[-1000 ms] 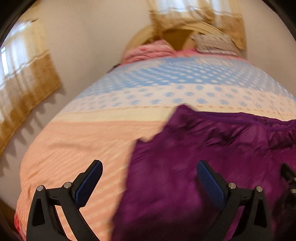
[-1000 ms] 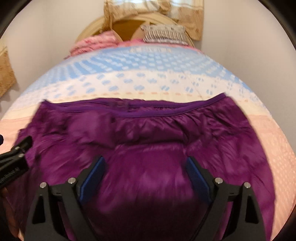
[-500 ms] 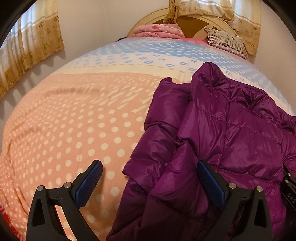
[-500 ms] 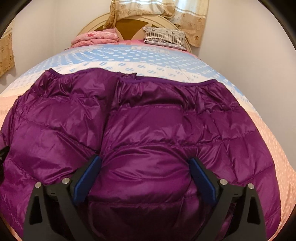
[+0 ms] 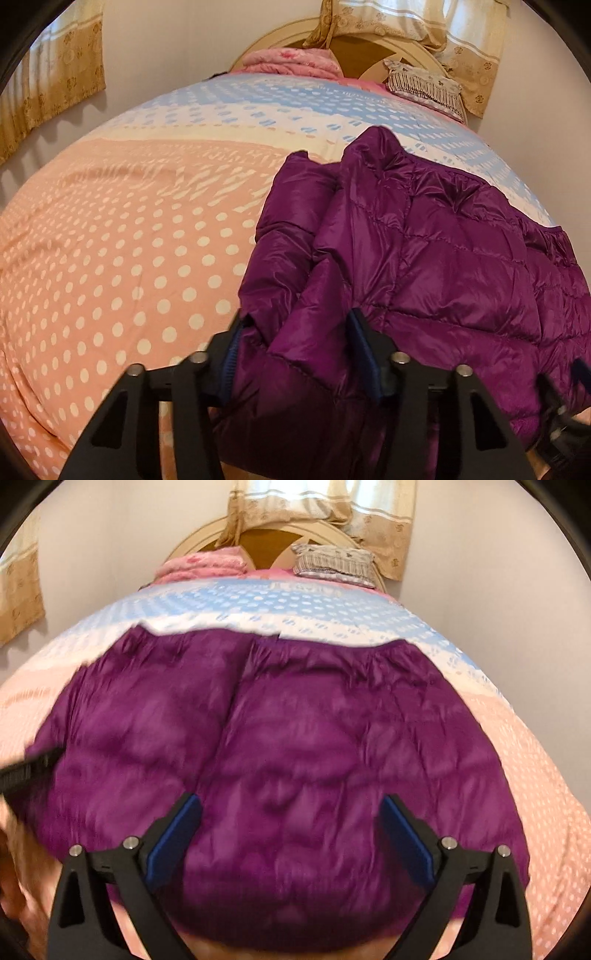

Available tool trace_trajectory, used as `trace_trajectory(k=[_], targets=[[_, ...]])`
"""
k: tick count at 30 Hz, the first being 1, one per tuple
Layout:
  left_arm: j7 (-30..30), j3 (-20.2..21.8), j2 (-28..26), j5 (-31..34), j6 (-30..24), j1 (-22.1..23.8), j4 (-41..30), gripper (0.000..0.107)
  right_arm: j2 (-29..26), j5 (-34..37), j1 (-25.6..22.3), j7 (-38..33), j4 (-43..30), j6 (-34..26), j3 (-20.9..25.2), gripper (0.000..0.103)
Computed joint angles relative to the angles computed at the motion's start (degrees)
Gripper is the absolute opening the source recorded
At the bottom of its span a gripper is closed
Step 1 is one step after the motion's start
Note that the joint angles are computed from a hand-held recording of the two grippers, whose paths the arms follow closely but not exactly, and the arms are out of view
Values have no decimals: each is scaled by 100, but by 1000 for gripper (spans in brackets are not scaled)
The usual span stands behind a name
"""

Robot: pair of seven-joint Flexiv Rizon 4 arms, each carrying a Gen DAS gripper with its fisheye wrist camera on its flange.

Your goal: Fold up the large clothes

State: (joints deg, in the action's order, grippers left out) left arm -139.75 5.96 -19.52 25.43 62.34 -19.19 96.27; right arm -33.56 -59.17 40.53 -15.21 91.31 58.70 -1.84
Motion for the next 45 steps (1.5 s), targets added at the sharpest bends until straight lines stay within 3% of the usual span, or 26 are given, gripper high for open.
trace_trajectory(k=[1, 3, 7, 15, 23, 27, 30, 34, 39, 45], targets=[[-50, 38, 9, 127, -12, -66, -34, 32, -39, -30, 14, 4, 16, -26, -18, 100], [-162, 116, 23, 455, -130, -221, -149, 22, -132, 63, -15, -81, -68, -57, 5, 102], [-177, 62, 75, 590, -127, -184, -130, 14, -156, 272, -16, -288, -165, -182, 30, 103], [-96, -2, 283, 774, -137, -69, 37, 12, -286, 289, 184, -283, -394, -563, -18, 102], [-176, -99, 845, 701, -81, 214, 524, 11, -433, 150, 318, -155, -511, -387, -95, 102], [-76, -235, 1051, 700, -90, 354, 587, 11, -457, 428, 184, -508, -593, -190, 63, 103], [-93, -344, 1161, 960, -241, 336, 401, 10, -164, 615, -44, -617, -230, 494, 92, 100], [-182, -531, 1141, 1435, -545, 214, -98, 10, 510, -55, -202, 243, 588, 1096, -347, 101], [-122, -725, 899, 1851, -842, -101, -882, 10, 1109, -729, -729, 1061, 1272, 933, -471, 101], [586, -849, 160, 1951, -963, -665, -2118, 9, 1734, -980, -1484, 1825, 2051, 482, -408, 101]])
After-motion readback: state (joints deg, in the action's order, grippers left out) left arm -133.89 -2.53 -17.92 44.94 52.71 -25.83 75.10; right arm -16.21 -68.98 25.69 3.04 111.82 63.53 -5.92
